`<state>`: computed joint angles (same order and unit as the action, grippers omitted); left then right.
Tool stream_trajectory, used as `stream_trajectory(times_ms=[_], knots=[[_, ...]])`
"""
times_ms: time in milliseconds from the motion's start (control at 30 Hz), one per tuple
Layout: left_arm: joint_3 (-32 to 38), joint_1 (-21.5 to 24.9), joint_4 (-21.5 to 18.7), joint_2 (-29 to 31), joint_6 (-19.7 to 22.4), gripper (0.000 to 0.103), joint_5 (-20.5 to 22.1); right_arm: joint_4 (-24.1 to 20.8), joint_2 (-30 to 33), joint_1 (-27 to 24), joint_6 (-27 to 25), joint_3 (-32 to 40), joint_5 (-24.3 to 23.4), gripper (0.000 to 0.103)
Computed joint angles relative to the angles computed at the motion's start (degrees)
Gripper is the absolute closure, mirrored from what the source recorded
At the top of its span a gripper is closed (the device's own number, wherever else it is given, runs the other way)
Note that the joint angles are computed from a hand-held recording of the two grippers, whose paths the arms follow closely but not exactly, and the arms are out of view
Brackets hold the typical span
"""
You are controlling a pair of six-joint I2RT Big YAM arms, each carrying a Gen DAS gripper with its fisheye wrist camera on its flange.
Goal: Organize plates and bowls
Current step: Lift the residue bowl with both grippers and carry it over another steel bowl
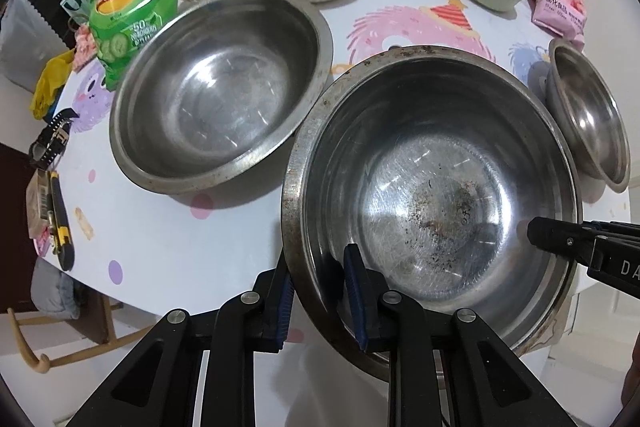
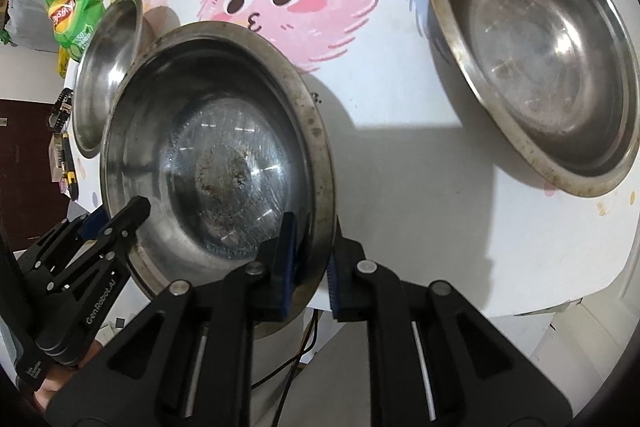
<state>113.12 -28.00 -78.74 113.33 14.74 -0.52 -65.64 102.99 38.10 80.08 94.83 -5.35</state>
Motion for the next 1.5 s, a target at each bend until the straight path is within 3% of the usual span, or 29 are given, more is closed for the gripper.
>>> stream_trajectory(times_ms=[767,1233,1367,1500], knots=[[7.67,-1.44,-1.47,0.46,-0.32,0.079,3.63,-2.3,-6.66,-0.01,2.29,-0.02,8.71,0.089],[16.59,-8.24,-2.2,4.76,3.33,0.079,6.77,-6.91,-14.82,-0.66,9.72,-5.42,16.26,0.089],[22.17,-11.0,-4.2,7.76,4.51,0.079,7.68,-9.13,-18.63,-1.44,12.43,-8.4,17.79,0.089],[31.48,-13.31,-9.14,13.17,5.24,0.079,9.14,-11.88,-22.54,-2.7,14.72,-11.26,18.81,0.089]])
